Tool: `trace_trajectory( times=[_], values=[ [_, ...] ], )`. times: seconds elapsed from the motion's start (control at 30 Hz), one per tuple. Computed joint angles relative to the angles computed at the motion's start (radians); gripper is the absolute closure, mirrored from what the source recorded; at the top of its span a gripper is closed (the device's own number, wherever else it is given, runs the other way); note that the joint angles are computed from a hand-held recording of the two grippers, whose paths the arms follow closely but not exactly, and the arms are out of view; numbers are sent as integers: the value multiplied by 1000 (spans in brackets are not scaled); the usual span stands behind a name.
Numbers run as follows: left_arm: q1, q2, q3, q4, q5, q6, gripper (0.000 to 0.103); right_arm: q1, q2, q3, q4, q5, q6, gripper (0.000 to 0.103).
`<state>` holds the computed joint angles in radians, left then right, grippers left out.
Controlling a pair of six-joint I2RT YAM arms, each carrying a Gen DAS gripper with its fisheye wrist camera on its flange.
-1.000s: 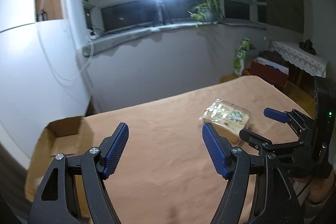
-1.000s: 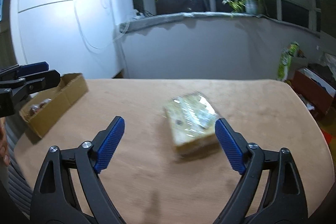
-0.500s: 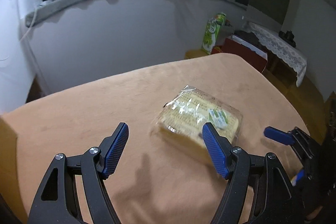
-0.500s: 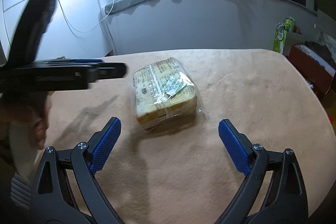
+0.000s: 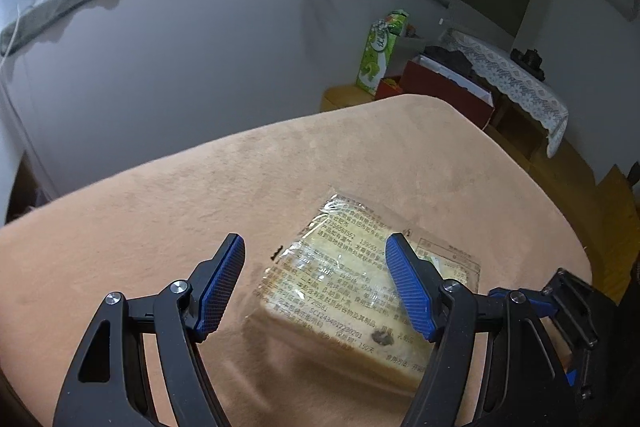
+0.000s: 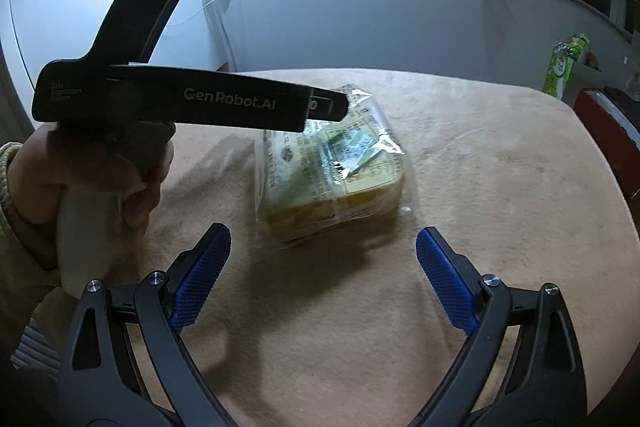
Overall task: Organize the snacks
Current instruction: 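Close the left gripper on the loaf while the right gripper clamps its other side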
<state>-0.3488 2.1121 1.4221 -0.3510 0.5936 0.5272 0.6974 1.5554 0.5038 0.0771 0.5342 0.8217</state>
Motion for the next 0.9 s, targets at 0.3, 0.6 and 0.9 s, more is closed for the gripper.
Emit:
trace_trajectory(
  times=[0.3,0.6,0.9],
  values=[
    [16,22,23,-72,68,30,29,-74,10,-15,57,-83,-32,40],
    [42,-12,-13,-160,97,86,29,-43,-16,-30,22,-34,18,47],
    [73,-43,-49,-219,101,254,29,-53,-50,-47,5,-64,-57,47]
  ],
)
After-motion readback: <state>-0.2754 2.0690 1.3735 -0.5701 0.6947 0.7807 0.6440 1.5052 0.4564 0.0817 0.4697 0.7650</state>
